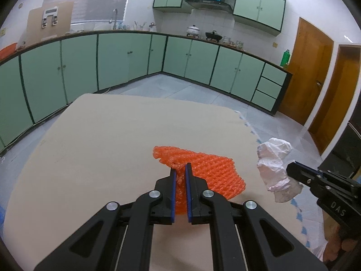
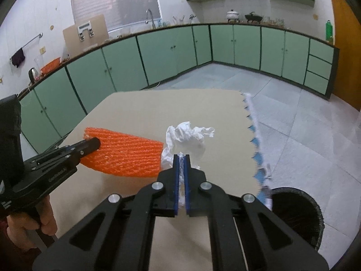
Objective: Collect trash
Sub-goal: 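Lift and carry the foam net and tissue over the black bin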
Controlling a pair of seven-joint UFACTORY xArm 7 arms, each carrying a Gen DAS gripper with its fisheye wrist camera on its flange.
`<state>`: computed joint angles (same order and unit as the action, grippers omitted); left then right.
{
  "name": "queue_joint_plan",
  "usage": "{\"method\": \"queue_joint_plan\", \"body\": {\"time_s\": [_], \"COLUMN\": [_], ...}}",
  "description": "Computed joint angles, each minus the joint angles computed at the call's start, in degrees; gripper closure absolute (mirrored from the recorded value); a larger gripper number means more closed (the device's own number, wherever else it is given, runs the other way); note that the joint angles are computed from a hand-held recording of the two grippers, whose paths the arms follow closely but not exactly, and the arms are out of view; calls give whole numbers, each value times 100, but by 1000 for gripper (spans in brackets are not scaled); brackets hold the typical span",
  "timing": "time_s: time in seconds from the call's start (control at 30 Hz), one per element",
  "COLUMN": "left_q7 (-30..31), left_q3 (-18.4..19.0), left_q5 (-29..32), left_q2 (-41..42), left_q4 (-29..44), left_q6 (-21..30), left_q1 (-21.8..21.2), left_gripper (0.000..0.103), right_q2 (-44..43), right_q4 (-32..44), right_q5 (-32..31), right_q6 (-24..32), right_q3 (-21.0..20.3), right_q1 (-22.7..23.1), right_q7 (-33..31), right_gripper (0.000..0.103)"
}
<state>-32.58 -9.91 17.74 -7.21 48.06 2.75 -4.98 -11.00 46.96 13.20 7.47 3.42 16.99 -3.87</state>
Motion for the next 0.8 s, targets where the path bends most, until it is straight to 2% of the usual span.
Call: {"method": "queue_joint_plan", "body": {"time_s": [0.3,0.47,0.8], "left_q7": [157,396,363], "left_q3": [-130,-126,-27], "left_q5": [-53,-252,-103], "left_q2": [286,559,1265], "left_q4": [470,779,1559], "left_q6": [-3,-15,98], "left_q1": [-476,-921,-1840], "left_gripper": [96,96,96], "right_q2": [-971,-1449,-2306], "right_q4": [-769,-1148,-1921], "right_q5": [-336,-610,-1053], "right_q6": [-70,-37,139], "right_q3": [-159,-214,-363], "right_q1": [-462,-853,-1693], "right_q7": [362,583,892], "right_gripper": [100,100,100]}}
